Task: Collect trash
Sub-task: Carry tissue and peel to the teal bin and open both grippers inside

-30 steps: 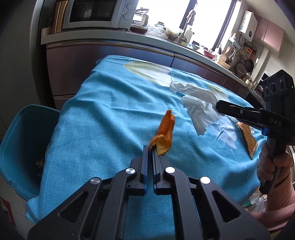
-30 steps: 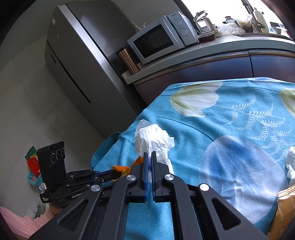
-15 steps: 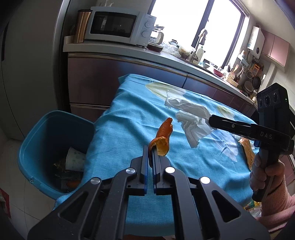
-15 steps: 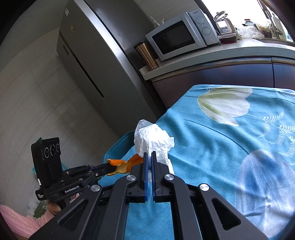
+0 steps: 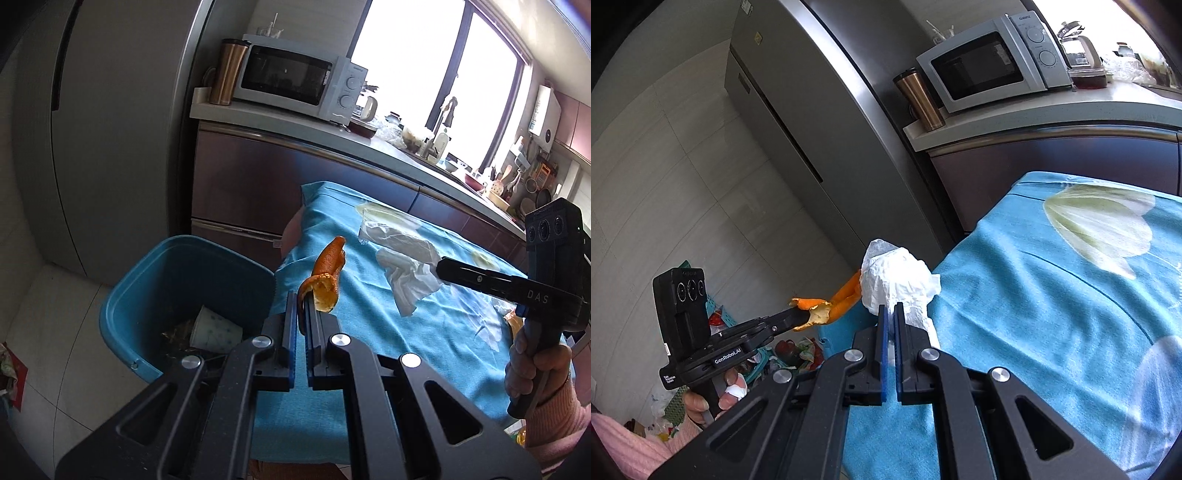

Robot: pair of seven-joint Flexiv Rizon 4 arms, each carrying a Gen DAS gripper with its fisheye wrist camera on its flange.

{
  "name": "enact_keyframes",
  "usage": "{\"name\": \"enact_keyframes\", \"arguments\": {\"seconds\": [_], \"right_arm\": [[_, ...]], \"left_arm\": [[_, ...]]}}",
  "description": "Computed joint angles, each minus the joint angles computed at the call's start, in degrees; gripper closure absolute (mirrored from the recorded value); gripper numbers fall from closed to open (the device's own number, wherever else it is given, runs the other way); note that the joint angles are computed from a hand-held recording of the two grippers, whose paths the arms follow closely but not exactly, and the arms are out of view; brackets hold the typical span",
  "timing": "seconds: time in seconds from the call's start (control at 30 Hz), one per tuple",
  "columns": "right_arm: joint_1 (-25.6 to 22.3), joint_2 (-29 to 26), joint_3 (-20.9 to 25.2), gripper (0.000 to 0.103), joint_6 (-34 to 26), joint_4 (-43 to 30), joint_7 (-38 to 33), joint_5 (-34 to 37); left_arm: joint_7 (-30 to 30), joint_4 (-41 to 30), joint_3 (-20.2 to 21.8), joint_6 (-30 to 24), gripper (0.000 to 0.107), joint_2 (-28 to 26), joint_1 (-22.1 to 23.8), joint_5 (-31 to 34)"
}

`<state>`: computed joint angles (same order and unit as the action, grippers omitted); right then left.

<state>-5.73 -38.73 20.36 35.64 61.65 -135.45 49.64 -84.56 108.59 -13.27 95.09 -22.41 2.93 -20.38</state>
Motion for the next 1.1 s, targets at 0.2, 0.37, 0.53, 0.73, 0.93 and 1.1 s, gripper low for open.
{"name": "enact_keyframes", "arguments": {"seconds": [0.2,0.37,0.53,0.73,0.93,1.1], "right_arm": [[1.4,-0.5,0.2,0.101,-0.5,-0.7,0.0,-0.6],[2.3,-0.8,0.3,0.101,-0.9,-1.1,0.4,-1.2],[3.0,-1.2,0.4,0.101,-1.1,-1.5,0.9,-1.7],[3.9,-1.3,0.5,0.101,-1.0,-1.7,1.4,-2.5],[5.2,-2.3,0.4,0.101,-0.9,-2.9,2.4,-3.7],[6.3,-3.2,0.5,0.101,-1.2,-4.1,3.3,-4.8]], "left_arm": [[-0.8,0.9,1.9,-0.1,0.103,0.8,-0.5,0.2],[-1.9,0.9,4.5,-0.4,0.103,0.9,-2.1,0.8],[-2.8,1.3,5.6,-0.4,0.103,1.0,-2.5,1.0],[-4.5,1.1,7.7,-0.8,0.103,0.7,-3.5,1.5],[-6.2,1.3,9.6,-1.2,0.103,0.5,-4.2,2.0],[-7.8,1.0,11.2,-2.2,0.103,-0.1,-4.7,2.5]]}}
